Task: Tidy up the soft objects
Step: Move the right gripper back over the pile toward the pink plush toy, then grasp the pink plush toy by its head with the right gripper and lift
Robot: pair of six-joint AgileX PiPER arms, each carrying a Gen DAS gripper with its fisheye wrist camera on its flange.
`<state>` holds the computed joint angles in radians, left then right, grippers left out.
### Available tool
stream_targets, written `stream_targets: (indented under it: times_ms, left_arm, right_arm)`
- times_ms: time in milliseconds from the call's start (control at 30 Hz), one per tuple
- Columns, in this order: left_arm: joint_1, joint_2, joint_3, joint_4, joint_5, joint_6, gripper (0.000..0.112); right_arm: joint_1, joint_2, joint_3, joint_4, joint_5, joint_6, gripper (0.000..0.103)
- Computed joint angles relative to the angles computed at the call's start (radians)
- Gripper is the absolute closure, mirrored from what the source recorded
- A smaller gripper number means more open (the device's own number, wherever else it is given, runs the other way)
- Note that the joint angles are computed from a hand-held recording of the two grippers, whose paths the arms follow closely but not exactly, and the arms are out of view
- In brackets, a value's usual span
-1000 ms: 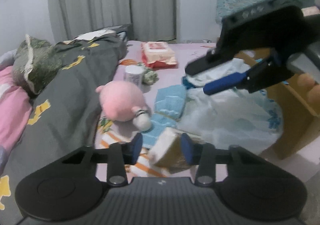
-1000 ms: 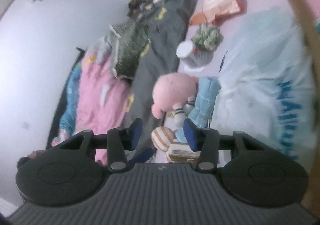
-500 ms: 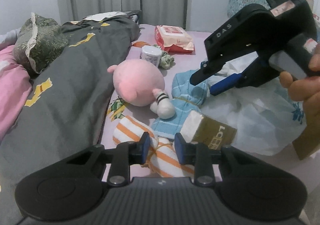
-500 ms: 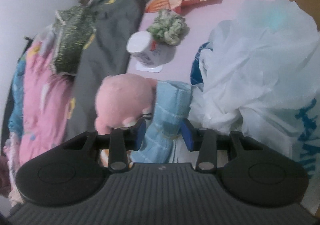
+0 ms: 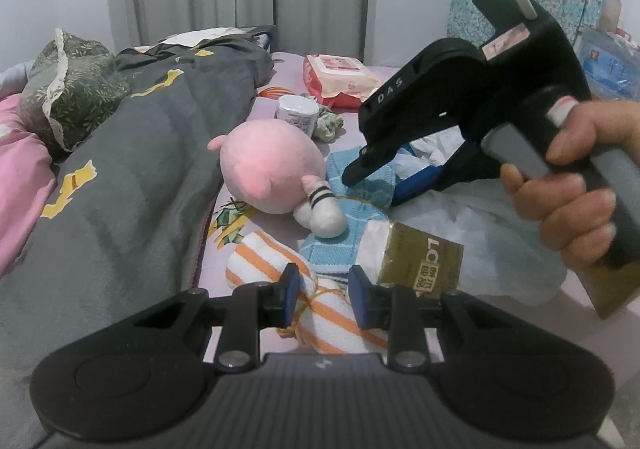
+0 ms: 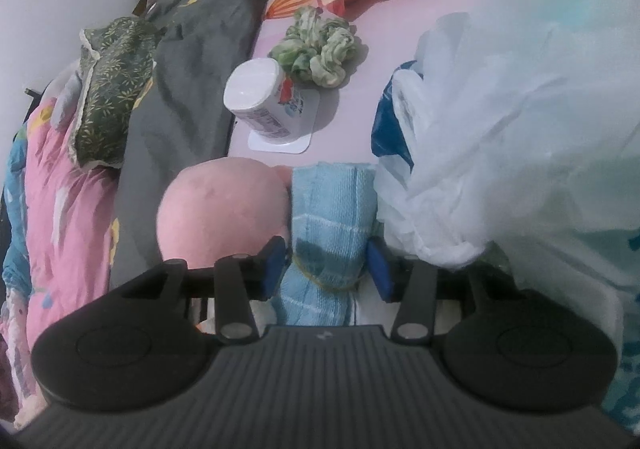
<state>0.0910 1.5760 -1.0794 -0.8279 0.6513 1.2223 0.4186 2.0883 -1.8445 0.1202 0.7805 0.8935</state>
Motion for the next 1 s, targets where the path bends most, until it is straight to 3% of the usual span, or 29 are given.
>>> stream_targets:
  times_ms: [100, 167, 233, 333, 600, 767, 900, 1000]
  left_arm:
    - [0.004, 0.001, -0.006, -0.002, 0.009, -0.001, 0.083]
    - [0.012, 0.001, -0.012, -0.011, 0.023, 0.004, 0.082]
    - [0.02, -0.004, -0.013, -0.032, 0.037, 0.015, 0.076]
    - [0.028, -0.015, -0.01, -0.073, 0.046, 0.042, 0.07]
    - [0.027, 0.015, -0.086, -0.068, 0.12, -0.042, 0.064]
    - [0.014, 0.05, -0.141, -0.039, 0.11, -0.113, 0.063]
    - [0.004, 0.096, -0.21, 0.025, 0.098, -0.233, 0.063]
    - [0.009, 0.141, -0.272, 0.056, 0.106, -0.31, 0.058]
  right_arm:
    - [0.012, -0.009, 0.024, -0.036, -0.028, 0.02, 0.07]
    - [0.006, -0.041, 0.085, -0.023, -0.087, 0.021, 0.086]
    - [-0.008, -0.087, 0.17, 0.025, -0.169, 0.004, 0.092]
    - [-0.023, -0.143, 0.267, 0.108, -0.269, -0.058, 0.095]
    - [-0.028, -0.205, 0.347, 0.245, -0.362, -0.198, 0.098]
    - [-0.01, -0.206, 0.273, 0.101, -0.29, -0.124, 0.095]
    - [-0.022, -0.17, 0.158, 0.163, -0.198, -0.244, 0.091]
    - [-0.033, -0.086, -0.023, 0.196, -0.077, -0.319, 0.073]
